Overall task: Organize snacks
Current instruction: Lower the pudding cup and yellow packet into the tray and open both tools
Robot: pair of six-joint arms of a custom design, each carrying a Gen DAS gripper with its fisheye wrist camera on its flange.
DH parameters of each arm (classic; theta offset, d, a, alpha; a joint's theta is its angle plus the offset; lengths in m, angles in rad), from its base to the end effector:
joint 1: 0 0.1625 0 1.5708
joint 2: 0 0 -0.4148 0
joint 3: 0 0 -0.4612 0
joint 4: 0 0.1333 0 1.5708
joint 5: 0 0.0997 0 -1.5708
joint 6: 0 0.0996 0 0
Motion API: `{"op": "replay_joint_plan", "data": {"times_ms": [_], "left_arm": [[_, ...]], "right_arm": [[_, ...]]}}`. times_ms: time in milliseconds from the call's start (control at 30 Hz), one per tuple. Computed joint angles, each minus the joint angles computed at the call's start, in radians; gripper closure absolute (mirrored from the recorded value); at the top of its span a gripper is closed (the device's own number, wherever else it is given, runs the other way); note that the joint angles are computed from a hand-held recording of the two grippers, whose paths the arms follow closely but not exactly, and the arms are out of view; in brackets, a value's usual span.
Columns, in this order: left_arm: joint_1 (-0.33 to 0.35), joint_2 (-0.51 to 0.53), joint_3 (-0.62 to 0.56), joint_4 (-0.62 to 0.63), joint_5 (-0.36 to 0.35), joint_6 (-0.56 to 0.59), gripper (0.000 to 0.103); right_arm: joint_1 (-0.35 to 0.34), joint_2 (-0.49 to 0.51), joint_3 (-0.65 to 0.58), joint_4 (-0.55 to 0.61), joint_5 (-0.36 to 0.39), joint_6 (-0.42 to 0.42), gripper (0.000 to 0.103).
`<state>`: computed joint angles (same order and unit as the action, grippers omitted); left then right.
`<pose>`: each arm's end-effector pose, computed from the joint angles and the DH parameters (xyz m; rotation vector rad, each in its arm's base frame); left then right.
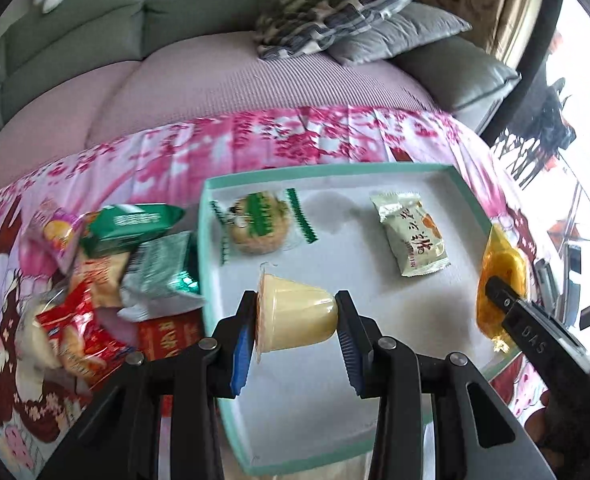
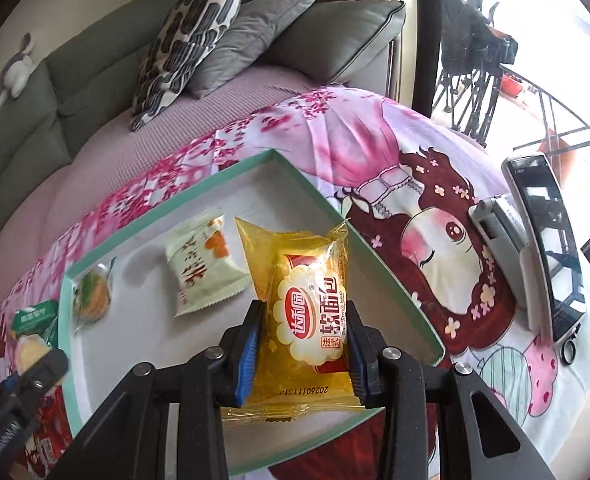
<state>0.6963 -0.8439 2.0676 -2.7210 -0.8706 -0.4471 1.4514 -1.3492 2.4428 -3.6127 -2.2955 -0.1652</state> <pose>-0.2772 -0.4891 -0.0445 0.5634 2.4380 -0.4881 0.0166 -0.4267 0.1950 -0.3658 -2.1406 0.9683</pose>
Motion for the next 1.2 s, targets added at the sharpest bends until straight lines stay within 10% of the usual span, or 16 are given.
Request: {"op": "replay_joint_plan", "data": {"times_ms": [500, 633, 767, 1200], "left_arm": [[0.045, 0.124, -0.118, -0.017, -0.001, 0.082, 0.063], [0.04, 0.125, -0.121, -0.027, 0.021, 0.091, 0.04], [0.029, 0.109, -0.115, -0.026, 0.023, 0.092, 0.039], [0.008, 0.04, -0.085, 0.075, 0.153, -0.101, 0.01]], "right_arm": [[-0.032, 0.021, -0.044, -0.028, 0.019, -0.03, 0.063], [-0.024, 0.027, -0.05, -0.017, 0.009, -0.038, 0.063], [-0.011, 0.028, -0.05, -0.011, 0.005, -0.052, 0.061], [0.011, 0.039, -0.051, -0.026, 0.009, -0.103, 0.009]]}}
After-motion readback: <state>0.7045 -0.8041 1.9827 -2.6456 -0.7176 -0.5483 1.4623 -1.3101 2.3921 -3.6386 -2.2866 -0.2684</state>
